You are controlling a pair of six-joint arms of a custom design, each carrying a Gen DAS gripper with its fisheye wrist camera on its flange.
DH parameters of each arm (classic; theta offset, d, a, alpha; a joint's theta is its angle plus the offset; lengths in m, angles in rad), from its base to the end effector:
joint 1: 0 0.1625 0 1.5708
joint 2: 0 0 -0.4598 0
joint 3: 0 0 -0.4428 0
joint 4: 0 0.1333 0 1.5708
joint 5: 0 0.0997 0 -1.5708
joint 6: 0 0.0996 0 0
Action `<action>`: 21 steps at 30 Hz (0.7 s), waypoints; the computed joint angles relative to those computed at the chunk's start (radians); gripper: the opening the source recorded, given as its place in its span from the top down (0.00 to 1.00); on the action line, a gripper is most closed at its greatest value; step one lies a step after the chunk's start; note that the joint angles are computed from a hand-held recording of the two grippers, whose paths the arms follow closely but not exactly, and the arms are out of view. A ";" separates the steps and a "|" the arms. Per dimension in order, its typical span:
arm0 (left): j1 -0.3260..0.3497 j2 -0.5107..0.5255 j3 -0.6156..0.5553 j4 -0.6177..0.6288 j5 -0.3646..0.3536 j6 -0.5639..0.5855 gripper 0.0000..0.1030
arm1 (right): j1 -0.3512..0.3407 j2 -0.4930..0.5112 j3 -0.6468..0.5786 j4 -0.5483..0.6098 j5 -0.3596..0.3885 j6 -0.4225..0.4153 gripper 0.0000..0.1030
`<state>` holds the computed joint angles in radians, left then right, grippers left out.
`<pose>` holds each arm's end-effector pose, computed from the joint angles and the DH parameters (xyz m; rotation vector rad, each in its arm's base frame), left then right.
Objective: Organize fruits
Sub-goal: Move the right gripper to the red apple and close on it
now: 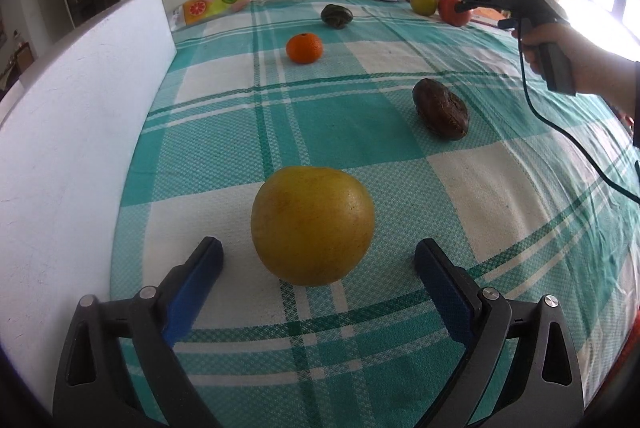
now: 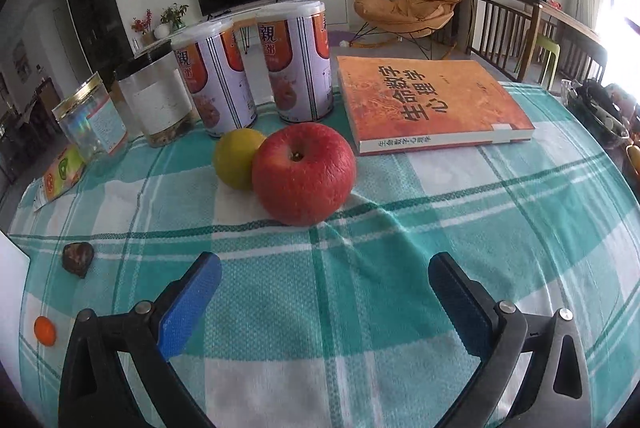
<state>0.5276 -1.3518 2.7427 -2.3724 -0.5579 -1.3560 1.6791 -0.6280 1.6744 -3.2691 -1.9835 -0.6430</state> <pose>-0.0914 -0.3053 0.0764 0.0222 2.1415 -0.8592 0.1715 -0.7140 0.0373 0.7523 -2.3895 0.6764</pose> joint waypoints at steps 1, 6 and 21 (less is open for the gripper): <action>0.000 0.001 -0.001 0.001 0.000 -0.001 0.05 | 0.007 0.026 -0.034 0.002 -0.019 -0.014 0.03; 0.001 0.000 -0.001 0.003 0.000 -0.001 0.04 | 0.009 0.069 -0.114 0.056 -0.002 -0.016 0.32; -0.007 -0.028 0.026 -0.062 -0.006 0.035 0.05 | -0.092 -0.353 0.512 0.051 0.242 0.148 0.34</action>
